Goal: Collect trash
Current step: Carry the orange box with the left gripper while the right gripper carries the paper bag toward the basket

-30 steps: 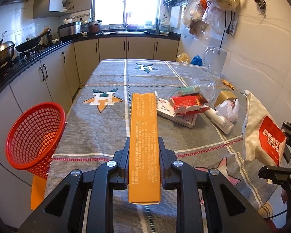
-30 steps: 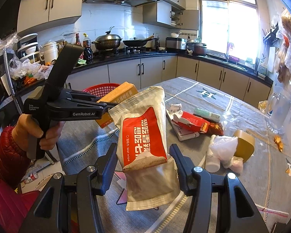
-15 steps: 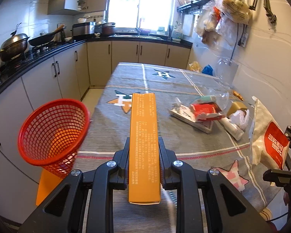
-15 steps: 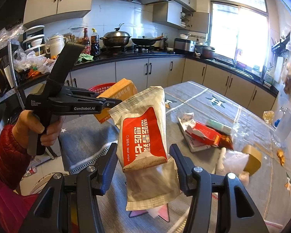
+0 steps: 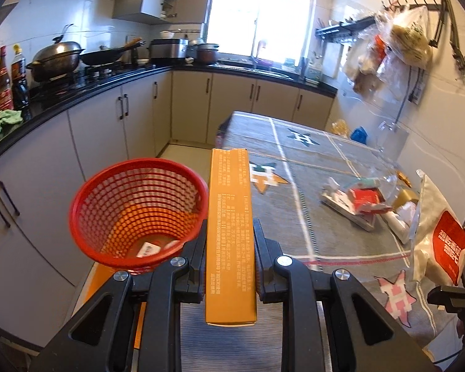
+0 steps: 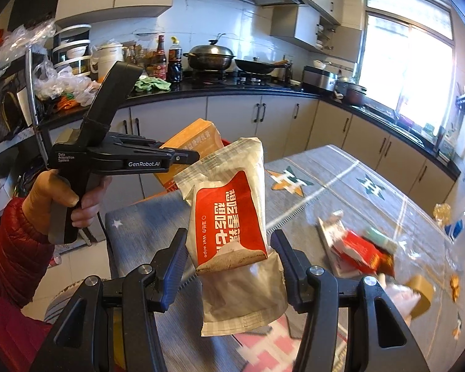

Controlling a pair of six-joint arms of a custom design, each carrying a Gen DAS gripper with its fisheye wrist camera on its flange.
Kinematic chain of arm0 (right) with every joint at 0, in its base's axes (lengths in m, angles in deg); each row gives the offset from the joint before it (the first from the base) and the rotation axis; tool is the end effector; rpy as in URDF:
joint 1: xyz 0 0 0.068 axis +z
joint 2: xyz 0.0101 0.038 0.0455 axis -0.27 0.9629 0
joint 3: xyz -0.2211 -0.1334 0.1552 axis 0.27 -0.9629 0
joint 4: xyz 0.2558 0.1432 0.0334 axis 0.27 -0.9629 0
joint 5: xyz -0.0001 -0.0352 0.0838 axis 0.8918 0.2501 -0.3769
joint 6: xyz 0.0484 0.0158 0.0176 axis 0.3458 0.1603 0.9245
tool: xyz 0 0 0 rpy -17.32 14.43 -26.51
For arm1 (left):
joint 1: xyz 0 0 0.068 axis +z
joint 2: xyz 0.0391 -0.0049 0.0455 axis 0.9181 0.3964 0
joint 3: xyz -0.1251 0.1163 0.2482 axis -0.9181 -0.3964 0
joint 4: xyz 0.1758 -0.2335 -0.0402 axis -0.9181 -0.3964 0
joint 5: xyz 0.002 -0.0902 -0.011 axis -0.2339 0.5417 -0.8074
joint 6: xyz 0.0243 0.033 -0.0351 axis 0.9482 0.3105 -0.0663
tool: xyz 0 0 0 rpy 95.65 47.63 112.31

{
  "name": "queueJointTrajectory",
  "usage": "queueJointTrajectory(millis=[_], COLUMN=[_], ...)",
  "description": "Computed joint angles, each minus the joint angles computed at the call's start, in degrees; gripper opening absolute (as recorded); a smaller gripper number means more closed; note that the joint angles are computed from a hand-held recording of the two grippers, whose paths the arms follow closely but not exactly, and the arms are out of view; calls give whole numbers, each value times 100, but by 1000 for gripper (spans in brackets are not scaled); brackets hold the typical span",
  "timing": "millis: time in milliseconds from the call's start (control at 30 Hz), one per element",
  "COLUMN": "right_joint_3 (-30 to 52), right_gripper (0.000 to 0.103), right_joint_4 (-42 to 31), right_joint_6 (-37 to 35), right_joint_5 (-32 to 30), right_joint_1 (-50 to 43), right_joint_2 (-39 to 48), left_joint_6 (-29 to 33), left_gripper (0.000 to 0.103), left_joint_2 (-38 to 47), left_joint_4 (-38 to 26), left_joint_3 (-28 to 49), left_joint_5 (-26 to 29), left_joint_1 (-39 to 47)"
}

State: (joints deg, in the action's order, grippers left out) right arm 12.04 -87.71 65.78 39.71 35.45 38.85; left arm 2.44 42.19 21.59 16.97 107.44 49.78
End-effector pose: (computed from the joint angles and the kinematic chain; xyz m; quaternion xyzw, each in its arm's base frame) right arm 0.1816 0.1918 0.2171 -0.0867 0.8865 -0.0106 0.4544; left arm 0.3715 -0.1276 0.1768 0.2816 0.8445 -0.2166 0.4007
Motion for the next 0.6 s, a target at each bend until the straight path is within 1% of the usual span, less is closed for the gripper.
queueJointTrajectory(millis=[267,600], right_joint_3=[536,1097], right_gripper=[59,59], right_joint_4=[326,484], right_joint_6=[-450,-872], right_joint_5=[-385,-851], right_joint_1=[-234,-605], right_joint_2=[672,1267], left_joint_6=[9,16], left_gripper=[22,22], left_joint_2=[326,847], left_joint_4=[-61,-238], left_joint_3=[296,816], left_joint_5=[35,108], left_joint_1=[366,665])
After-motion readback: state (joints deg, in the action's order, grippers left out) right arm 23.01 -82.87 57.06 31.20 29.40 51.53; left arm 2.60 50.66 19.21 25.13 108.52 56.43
